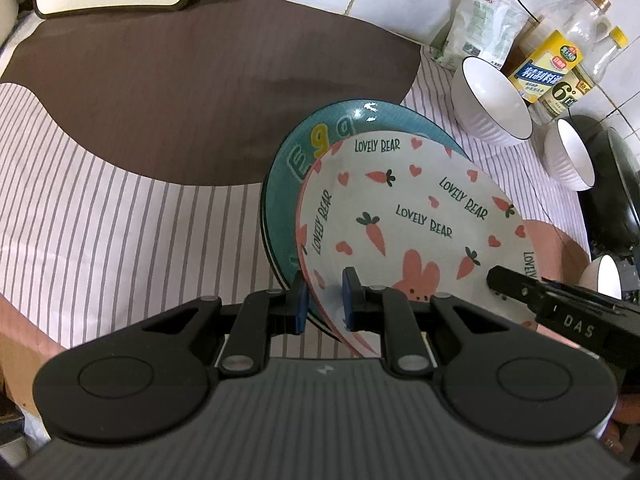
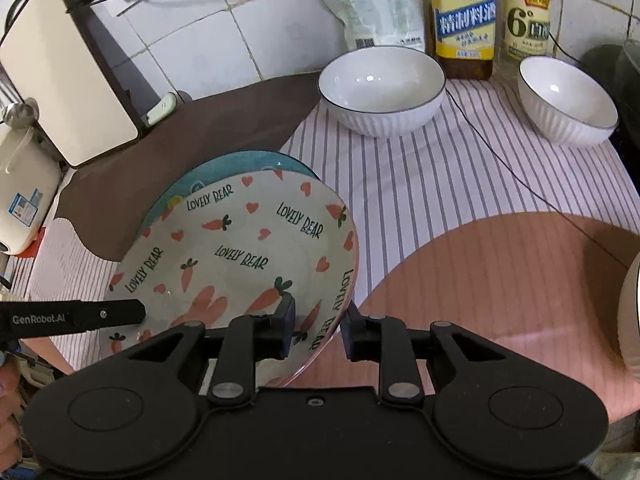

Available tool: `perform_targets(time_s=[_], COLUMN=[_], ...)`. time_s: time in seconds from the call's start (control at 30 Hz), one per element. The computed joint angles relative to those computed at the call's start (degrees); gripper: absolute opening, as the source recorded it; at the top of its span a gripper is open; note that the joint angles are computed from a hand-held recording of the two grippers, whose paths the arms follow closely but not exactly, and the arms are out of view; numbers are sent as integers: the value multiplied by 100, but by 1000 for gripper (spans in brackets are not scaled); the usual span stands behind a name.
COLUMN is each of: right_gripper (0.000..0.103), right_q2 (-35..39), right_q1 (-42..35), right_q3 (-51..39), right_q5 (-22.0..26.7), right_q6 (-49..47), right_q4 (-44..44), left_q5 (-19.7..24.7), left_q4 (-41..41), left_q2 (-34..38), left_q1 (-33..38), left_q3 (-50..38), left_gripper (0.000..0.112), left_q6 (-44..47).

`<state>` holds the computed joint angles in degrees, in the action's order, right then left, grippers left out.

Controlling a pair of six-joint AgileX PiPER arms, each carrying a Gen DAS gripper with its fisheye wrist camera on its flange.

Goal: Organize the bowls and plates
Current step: 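Carry the pink bunny plate and lower it onto the blue egg plate, then open both grippers to release the pink bunny plate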

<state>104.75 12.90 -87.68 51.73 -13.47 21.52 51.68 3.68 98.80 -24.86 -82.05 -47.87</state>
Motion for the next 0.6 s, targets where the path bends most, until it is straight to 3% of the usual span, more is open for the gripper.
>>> perform_targets(time_s=[0.4,0.6], right_gripper=[41,45], right_q2=[-81,-168], right_q1=[124,111], right_q3=[701,1116], right_q5=[-1154,-1737], right_q6=[-779,-1329], right_q4=[466,961], left_q5=[333,287], left_q4=[472,768], left_q2=[318,354], left_q1=[-84,-164], left_q3=[-403,-385], left_gripper=[16,16], left_q6=[-682,-1055])
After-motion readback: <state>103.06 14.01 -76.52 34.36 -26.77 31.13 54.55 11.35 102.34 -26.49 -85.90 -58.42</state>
